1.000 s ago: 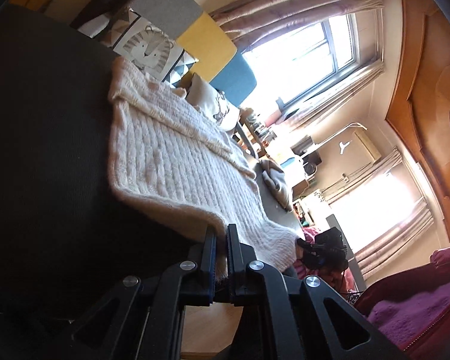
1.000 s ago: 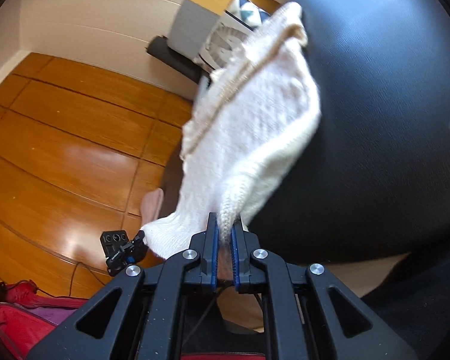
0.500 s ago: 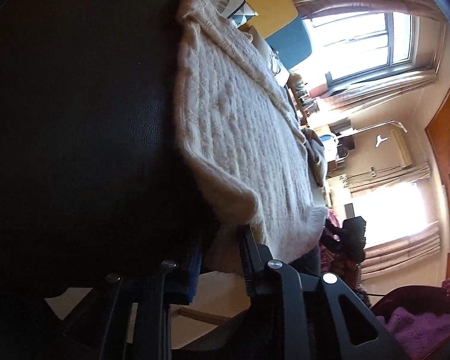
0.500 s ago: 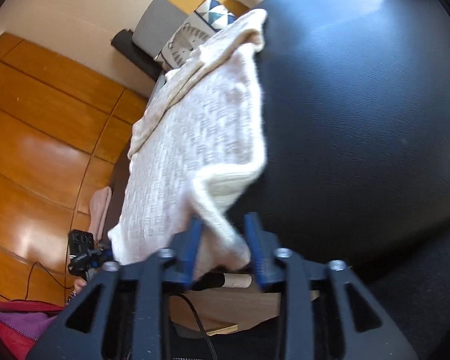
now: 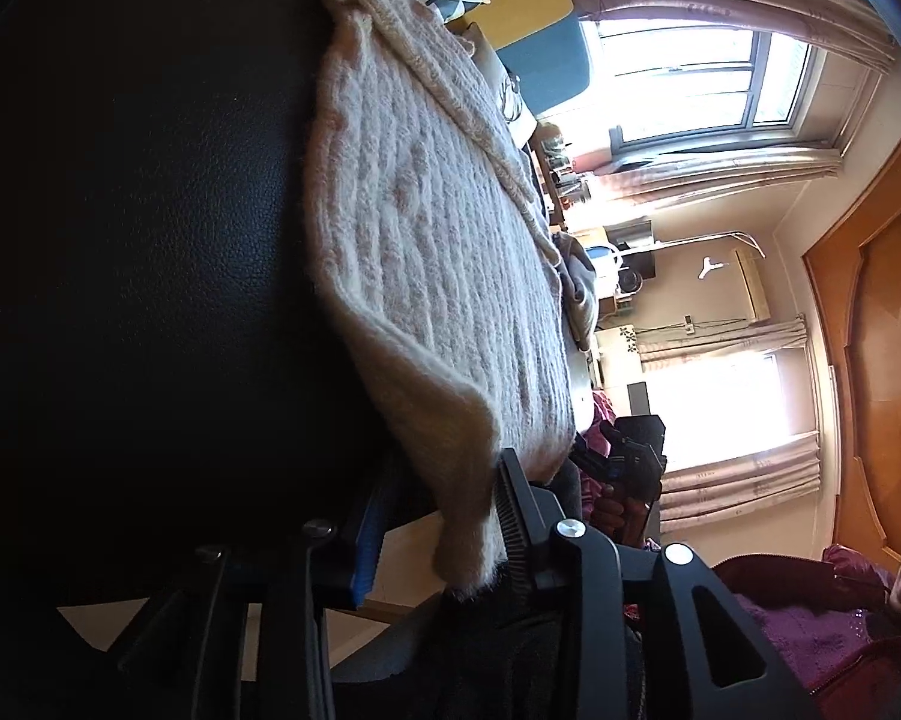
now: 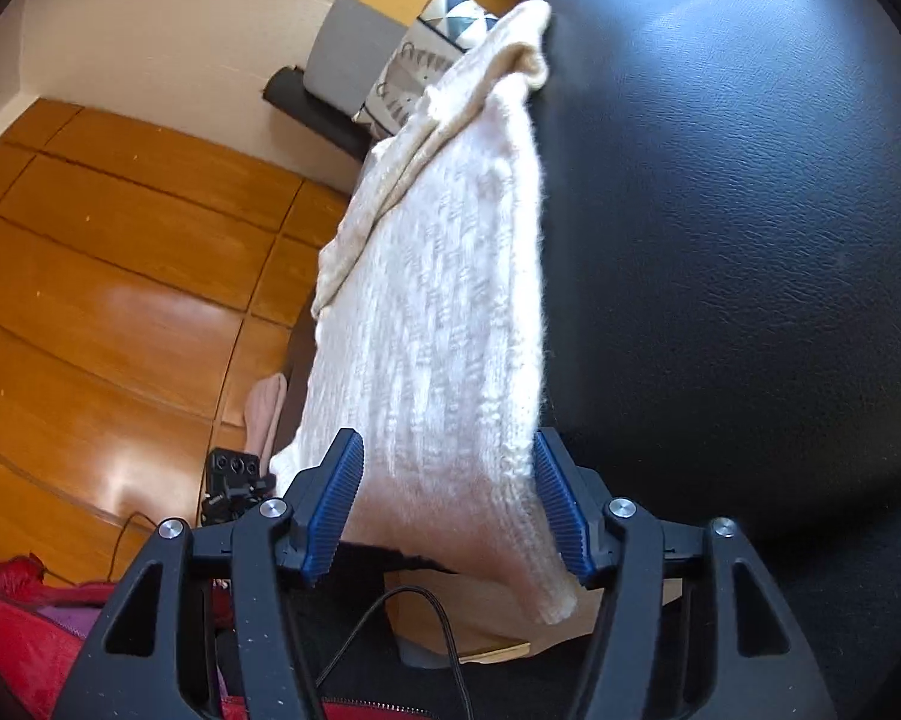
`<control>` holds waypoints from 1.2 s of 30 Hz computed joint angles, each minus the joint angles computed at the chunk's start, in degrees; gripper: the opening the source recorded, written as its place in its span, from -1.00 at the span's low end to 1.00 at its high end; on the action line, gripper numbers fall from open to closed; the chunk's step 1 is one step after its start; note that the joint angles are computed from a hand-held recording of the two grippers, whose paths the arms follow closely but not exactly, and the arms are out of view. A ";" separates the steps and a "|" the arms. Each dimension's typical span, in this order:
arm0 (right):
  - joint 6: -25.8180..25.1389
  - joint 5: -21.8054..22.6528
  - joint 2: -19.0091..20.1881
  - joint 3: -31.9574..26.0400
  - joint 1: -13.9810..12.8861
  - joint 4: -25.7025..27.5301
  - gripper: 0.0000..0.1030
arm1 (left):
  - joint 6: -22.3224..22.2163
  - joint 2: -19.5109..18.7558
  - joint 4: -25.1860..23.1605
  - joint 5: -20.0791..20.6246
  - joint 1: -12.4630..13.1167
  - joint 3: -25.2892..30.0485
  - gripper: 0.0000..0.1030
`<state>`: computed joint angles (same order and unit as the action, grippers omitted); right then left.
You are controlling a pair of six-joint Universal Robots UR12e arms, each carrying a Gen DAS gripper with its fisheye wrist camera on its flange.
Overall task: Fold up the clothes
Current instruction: 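Lift the sweater hem with both grippers and fold it over the body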
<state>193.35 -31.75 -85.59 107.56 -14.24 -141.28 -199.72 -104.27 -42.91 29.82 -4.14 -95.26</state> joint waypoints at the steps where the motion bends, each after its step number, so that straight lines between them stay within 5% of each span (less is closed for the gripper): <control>1: -1.17 0.85 0.06 -0.05 -0.06 1.12 0.19 | -0.21 0.24 0.30 -0.31 0.29 -0.34 -0.32; 7: -2.94 6.58 1.69 -0.13 0.08 2.32 0.19 | 0.14 -0.23 -1.23 -1.75 0.34 0.06 -0.09; 13: -6.22 3.67 0.93 -0.72 1.07 3.75 0.19 | 2.39 -0.71 -3.00 -0.81 -0.77 1.33 -0.10; 14: -6.87 2.02 0.76 -0.98 1.55 4.25 0.09 | 2.67 -0.69 -3.28 0.41 -1.05 1.56 -0.21; 16: -8.21 -1.39 0.51 -1.67 2.56 5.73 -0.50 | 1.86 -0.66 -2.28 2.38 -1.55 1.58 -0.39; 17: -9.06 -3.23 0.52 -2.25 3.12 7.41 -0.72 | 2.28 -0.55 -2.98 4.05 -1.91 1.83 -0.69; 18: -8.81 -3.69 0.60 -2.42 3.41 7.60 -0.72 | 2.93 -0.49 -3.64 5.57 -2.25 2.03 -0.88; 23: -7.30 -1.70 0.63 -2.19 3.55 6.57 -0.73 | -0.31 0.87 5.38 5.35 -1.86 -0.09 -0.87; 29: -1.53 7.02 0.40 0.61 1.97 -4.54 -0.73 | -6.96 2.73 20.98 2.94 -0.65 -2.68 -0.88; 36: 15.14 19.46 2.32 3.85 -0.16 -29.28 -0.73 | -15.39 4.04 30.77 -0.33 0.09 -5.01 -0.88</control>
<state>208.50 -12.29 -83.26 111.41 -14.40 -170.56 -215.11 -100.23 -12.15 29.50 -4.05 -100.27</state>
